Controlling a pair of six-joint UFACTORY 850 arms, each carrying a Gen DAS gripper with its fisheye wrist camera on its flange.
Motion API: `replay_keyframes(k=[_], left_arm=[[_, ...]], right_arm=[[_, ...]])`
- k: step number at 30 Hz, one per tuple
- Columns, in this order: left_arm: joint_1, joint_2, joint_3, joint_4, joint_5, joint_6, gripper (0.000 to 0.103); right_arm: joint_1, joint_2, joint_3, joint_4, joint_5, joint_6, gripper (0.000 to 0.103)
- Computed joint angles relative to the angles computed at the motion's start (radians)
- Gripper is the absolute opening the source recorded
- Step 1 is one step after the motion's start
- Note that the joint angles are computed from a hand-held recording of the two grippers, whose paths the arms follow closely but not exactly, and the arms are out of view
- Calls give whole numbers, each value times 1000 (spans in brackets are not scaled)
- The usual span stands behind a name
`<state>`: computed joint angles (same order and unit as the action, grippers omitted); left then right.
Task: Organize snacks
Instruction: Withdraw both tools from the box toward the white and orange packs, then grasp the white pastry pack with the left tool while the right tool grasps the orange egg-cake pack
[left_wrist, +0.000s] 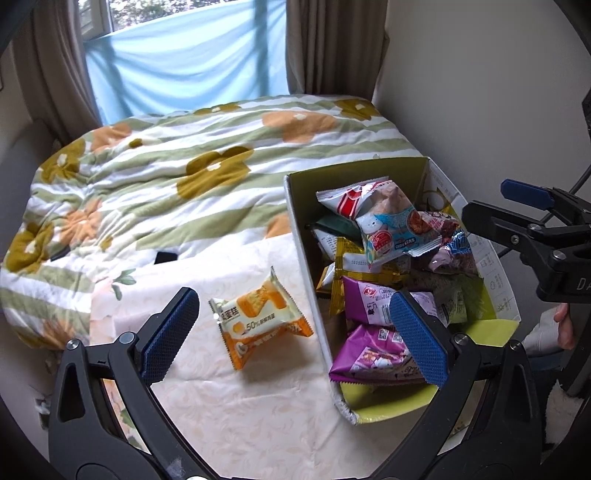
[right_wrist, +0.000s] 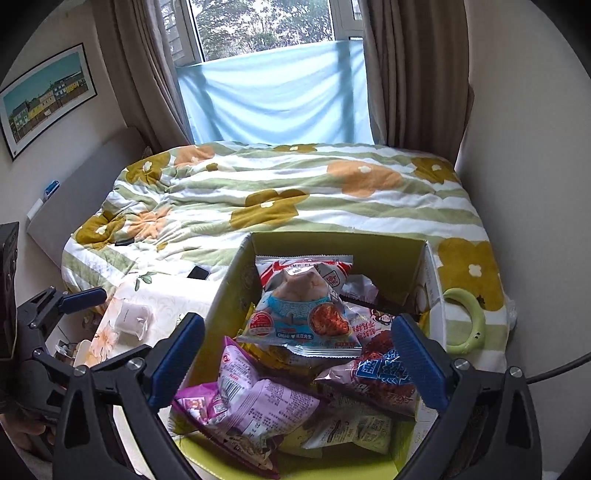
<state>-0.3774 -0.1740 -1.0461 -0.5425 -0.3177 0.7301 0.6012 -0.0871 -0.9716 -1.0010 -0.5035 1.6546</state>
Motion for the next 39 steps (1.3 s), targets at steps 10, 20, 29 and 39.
replay_keyframes(k=[10,20,29,39], left_arm=[[179,91,78,-236,-81,265,102],[401,-7,-19,-295,-264,536,102],[486,-222,-197,-217,-357,687,102],[463,-435,-353,-95,-358,817,102]], right_arm=[[122,-12,-56,-106,-109,155,101],[236,-237,-303,-68,-257,239,101],[255,-467,-543,42,-309,258,101],[237,-671,-726,234,-388,292,101]])
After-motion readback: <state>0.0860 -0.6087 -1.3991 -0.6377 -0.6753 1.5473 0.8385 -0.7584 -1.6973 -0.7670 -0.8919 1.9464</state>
